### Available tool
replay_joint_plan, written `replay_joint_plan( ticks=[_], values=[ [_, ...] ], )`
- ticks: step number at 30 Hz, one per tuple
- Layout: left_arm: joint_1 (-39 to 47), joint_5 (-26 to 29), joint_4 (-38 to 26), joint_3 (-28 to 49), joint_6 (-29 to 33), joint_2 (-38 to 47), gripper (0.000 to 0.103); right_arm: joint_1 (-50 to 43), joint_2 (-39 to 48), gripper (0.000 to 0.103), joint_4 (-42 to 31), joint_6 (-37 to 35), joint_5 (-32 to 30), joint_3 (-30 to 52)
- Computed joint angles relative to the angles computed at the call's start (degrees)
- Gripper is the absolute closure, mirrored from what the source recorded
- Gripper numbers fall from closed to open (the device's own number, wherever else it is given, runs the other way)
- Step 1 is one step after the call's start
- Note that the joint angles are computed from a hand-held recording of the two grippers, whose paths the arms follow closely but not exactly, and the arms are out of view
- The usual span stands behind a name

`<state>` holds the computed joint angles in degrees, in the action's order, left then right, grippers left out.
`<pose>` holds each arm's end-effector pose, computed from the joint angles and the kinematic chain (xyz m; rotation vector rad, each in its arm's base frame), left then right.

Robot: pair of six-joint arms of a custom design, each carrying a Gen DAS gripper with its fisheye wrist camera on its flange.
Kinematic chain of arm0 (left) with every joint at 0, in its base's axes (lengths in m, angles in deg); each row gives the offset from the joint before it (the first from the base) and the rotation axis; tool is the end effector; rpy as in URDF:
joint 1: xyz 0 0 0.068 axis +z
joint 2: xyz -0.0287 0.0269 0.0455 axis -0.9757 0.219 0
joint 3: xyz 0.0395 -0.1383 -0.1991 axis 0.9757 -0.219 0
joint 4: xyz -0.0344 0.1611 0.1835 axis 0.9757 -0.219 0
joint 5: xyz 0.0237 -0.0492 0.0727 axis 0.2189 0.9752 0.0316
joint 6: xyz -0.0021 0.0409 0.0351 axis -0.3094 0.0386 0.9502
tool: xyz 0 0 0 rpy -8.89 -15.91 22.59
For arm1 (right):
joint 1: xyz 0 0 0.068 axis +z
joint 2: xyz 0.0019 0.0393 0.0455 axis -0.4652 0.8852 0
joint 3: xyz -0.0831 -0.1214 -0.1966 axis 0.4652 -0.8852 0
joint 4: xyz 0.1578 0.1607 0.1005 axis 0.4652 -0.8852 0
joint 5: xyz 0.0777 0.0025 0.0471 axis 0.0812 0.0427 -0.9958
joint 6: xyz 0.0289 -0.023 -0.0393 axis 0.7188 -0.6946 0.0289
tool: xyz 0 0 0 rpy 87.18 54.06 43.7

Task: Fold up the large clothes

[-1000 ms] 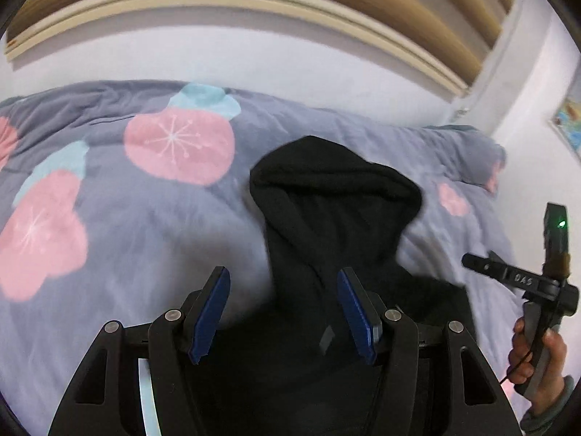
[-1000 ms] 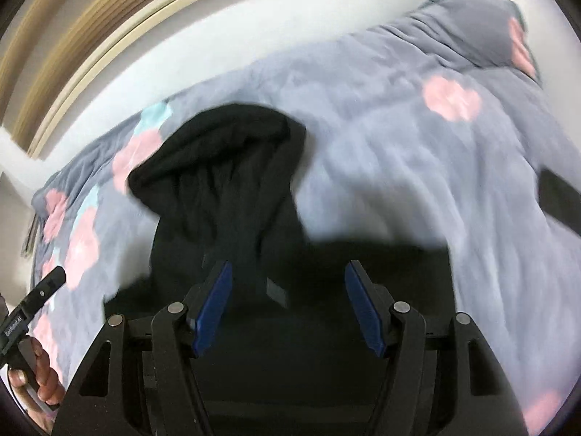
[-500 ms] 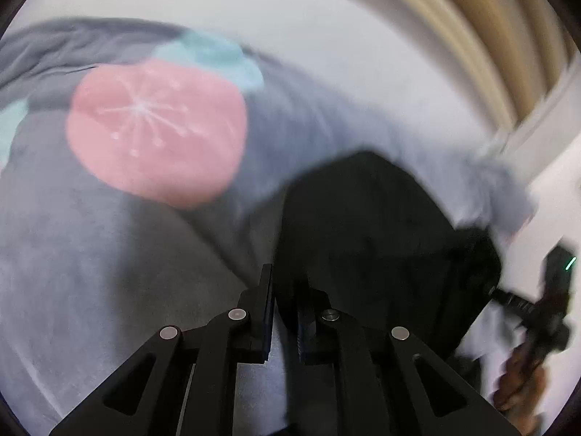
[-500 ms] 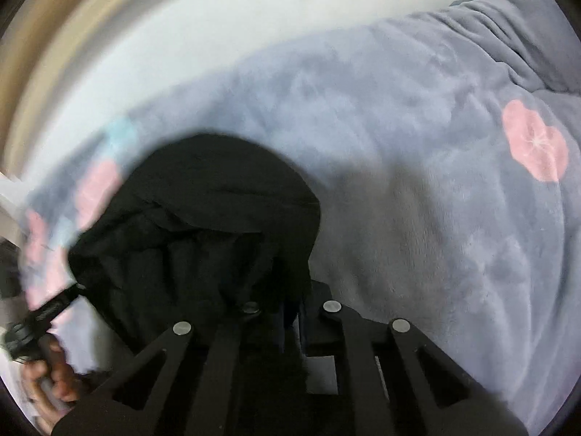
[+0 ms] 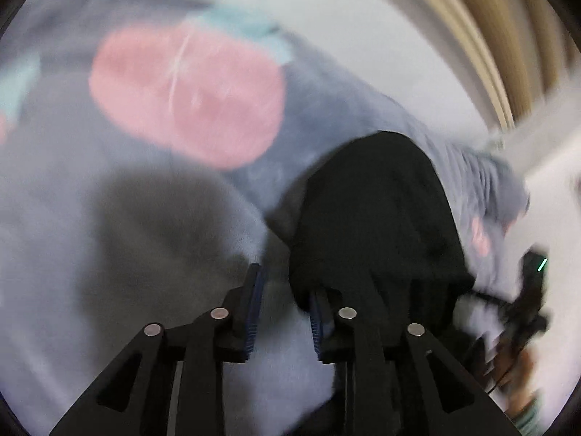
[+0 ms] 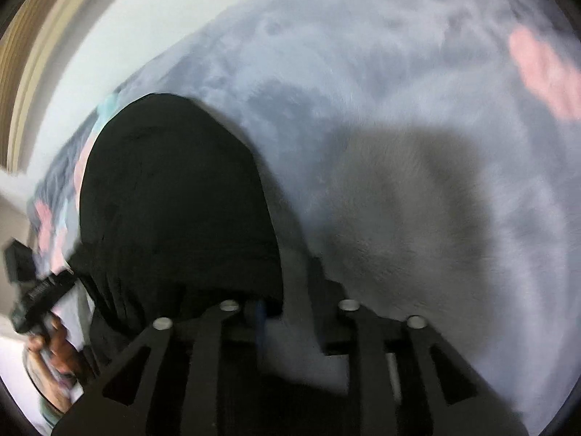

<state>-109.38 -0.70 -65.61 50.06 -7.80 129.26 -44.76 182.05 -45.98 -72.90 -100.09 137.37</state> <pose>0.1916 -0.1064 0.1386 -0.7962 2.3243 -0.3352 0.3765 -0.0976 0.1210 -0.6272 2.7038 0.5566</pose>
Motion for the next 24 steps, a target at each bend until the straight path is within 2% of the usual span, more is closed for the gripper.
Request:
replay_joint_plan(
  ticks=[1,3,4,6,7,8,10,12,13,15,17,19,21,24],
  values=[
    [-3.8,-4.5,-6.4,2.8,-0.6,-1.6,0.078,-0.8,-2.2,0.074,-0.6,-2.7,-0.2,-1.2],
    [-9.8,-12.8,-14.9,7.0,-2.9,-4.5,0.078,-3.3,-6.5,0.074,-4.7,-10.5,-3.2,-2.5],
    [-10.5,-14.4,-16.1,7.8,-2.3,-6.3,0.078,-4.8,-8.9,0.073,-7.1,-13.9,-5.1,-3.2],
    [-9.9,-15.8,-16.4,9.9,0.8,-8.7,0.076,-6.0,-12.7,0.064,-9.9,-16.3,-8.4,-3.7],
    [-8.3,-15.0,-15.0,11.6,3.1,-7.6,0.071,-5.4,-14.5,0.054,-9.8,-15.3,-9.5,-4.1],
    [-6.4,-13.4,-13.5,13.0,5.5,-6.3,0.068,-4.4,-16.0,0.048,-9.2,-14.0,-10.4,-4.9],
    [-2.5,-9.4,-10.3,17.4,9.4,0.9,0.062,-0.8,-18.7,0.047,-5.6,-10.1,-10.6,-7.1],
    [1.5,-3.3,-6.5,20.1,11.2,9.0,0.062,4.3,-20.6,0.047,2.6,-4.0,-6.6,-11.4],
    [2.4,-1.7,-5.9,21.0,11.4,12.3,0.062,7.3,-19.4,0.047,5.6,-1.1,-4.7,-12.4],
    [3.3,2.3,-4.4,22.4,12.6,20.0,0.062,10.0,-13.0,0.047,5.9,0.7,-2.8,-8.9],
    [3.2,5.9,-3.2,23.2,13.3,28.1,0.063,12.3,-8.9,0.047,9.5,1.7,1.8,-10.2],
    [1.7,3.8,1.6,20.5,13.1,29.6,0.063,13.3,-5.3,0.048,14.9,-0.2,5.7,-13.2],
    [1.9,4.0,0.7,20.9,12.7,29.1,0.063,12.5,-6.5,0.048,20.8,-1.6,4.5,-18.0],
    [0.4,1.8,-2.2,21.5,11.4,26.8,0.063,13.1,-6.9,0.048,19.4,-0.9,5.5,-17.0]
  ],
)
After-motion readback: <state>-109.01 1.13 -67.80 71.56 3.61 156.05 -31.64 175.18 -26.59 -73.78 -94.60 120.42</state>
